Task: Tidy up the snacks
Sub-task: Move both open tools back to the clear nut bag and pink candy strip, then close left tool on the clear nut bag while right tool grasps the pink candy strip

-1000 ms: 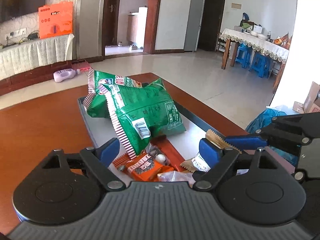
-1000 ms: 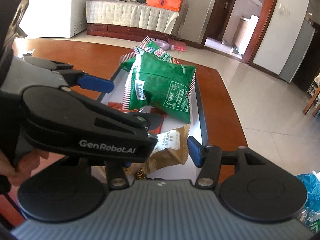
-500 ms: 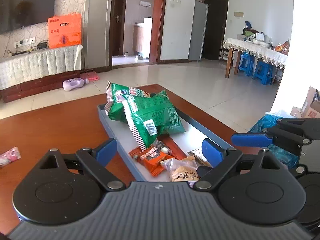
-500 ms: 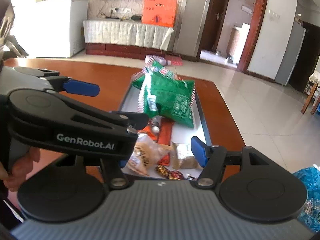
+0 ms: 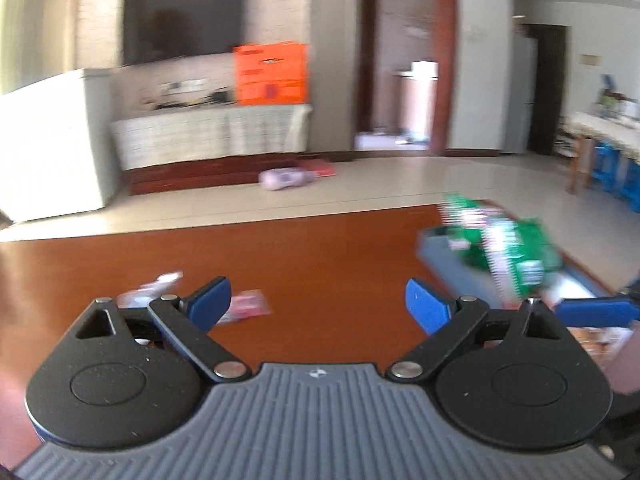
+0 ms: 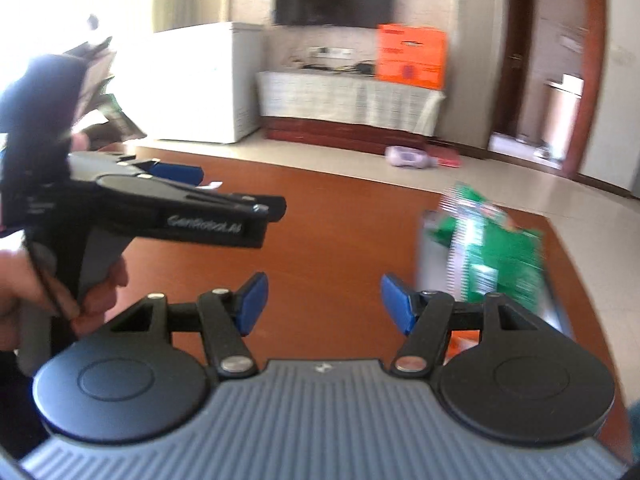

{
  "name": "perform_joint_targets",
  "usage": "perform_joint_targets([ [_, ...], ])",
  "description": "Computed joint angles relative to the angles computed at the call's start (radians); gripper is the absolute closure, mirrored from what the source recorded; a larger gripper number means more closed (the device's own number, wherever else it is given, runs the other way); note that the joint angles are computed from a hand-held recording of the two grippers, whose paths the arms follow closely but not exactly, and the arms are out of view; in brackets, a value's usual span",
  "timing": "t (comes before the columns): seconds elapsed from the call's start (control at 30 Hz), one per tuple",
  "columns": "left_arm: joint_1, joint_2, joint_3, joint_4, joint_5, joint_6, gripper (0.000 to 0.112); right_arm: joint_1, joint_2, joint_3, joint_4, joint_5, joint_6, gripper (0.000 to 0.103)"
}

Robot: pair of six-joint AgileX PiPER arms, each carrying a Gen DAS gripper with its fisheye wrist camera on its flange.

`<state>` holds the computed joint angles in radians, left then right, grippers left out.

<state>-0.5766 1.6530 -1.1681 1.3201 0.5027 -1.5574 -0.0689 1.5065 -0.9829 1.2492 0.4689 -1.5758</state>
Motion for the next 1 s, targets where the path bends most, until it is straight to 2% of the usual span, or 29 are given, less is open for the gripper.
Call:
perform_joint_targets([
  [0.17,0.217,-0.038,0.054,-0.087,-0.066,0.101,0.016,0.183,0.102,-0.088,-0.084,-0.106,0.093,0.038],
  [0.23,0.299,-0.028,0.052,-0.151,-0.106,0.176,0.016,0.233,0.157,-0.14,-0.121,-0.139,0.127,0.034],
  [0.27,0.336,-0.014,0.045,-0.188,-0.125,0.218,0.016,0.256,0.187,-0.172,-0.152,-0.156,0.16,0.027],
  [0.33,0.407,0.022,0.019,-0.3,-0.165,0.347,0.016,0.293,0.248,-0.234,-0.206,-0.186,0.228,0.026],
  [0.43,0.475,0.08,-0.035,-0.478,-0.221,0.561,0.016,0.327,0.341,-0.346,-0.393,-0.203,0.486,0.026],
  [0.5,0.512,0.116,-0.075,-0.604,-0.258,0.723,0.016,0.336,0.407,-0.414,-0.456,-0.21,0.598,0.026],
  [0.6,0.521,0.202,-0.168,-0.666,-0.262,0.818,0.016,0.351,0.499,-0.516,-0.59,-0.217,0.78,0.026],
  [0.67,0.524,0.265,-0.239,-0.726,-0.24,0.892,0.016,0.355,0.564,-0.604,-0.647,-0.189,0.841,0.026],
  [0.8,0.544,0.399,-0.417,-0.877,-0.126,1.076,0.016,0.374,0.65,-0.729,-0.708,-0.151,0.748,0.026],
  [0.87,0.57,0.435,-0.463,-0.954,-0.086,1.142,0.016,0.373,0.701,-0.825,-0.705,-0.078,0.687,0.025],
  [0.93,0.606,0.441,-0.459,-1.066,-0.094,1.23,0.016,0.377,0.759,-0.928,-0.715,0.003,0.648,0.025],
  [1.0,0.626,0.439,-0.442,-1.091,-0.118,1.274,0.017,0.384,0.817,-1.038,-0.765,0.089,0.659,0.025],
])
